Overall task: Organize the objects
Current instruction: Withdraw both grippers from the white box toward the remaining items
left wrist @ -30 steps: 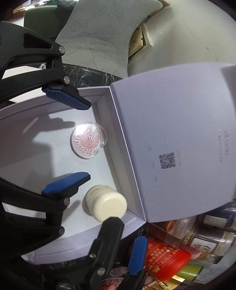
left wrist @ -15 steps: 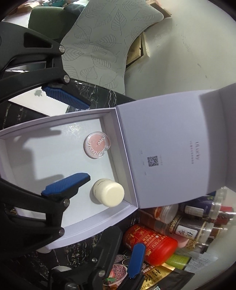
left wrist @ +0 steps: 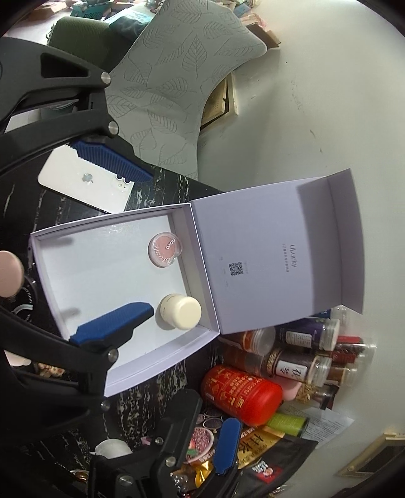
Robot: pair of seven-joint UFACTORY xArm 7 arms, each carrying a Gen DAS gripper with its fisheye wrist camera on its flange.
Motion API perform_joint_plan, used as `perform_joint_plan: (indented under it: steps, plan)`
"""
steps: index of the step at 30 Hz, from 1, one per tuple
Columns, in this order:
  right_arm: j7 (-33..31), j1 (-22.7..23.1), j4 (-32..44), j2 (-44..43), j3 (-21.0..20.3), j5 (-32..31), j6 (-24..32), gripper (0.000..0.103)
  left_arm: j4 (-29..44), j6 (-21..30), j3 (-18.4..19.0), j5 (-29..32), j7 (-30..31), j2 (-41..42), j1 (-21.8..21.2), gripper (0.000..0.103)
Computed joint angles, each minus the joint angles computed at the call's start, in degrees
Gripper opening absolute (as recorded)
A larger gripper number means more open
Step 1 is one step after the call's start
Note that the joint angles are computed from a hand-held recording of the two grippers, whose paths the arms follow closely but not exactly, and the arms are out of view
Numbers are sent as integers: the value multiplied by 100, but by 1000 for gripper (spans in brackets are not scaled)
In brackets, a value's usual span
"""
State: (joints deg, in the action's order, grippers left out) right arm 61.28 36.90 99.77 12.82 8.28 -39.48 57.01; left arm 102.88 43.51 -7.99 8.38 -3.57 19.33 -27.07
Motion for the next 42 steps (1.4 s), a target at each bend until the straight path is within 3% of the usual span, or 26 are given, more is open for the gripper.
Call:
perform_joint_plan:
  steps: [23,42]
  plan:
    - [750,490,-216,-714,605,-898,1245,84,-1871,-720,-309,-15,-74,-1795,267,92]
    - [1357,361,-1089,-1061,977,-670,1219,85,-3006,-996,-434,-248,-64,-2402,386,95]
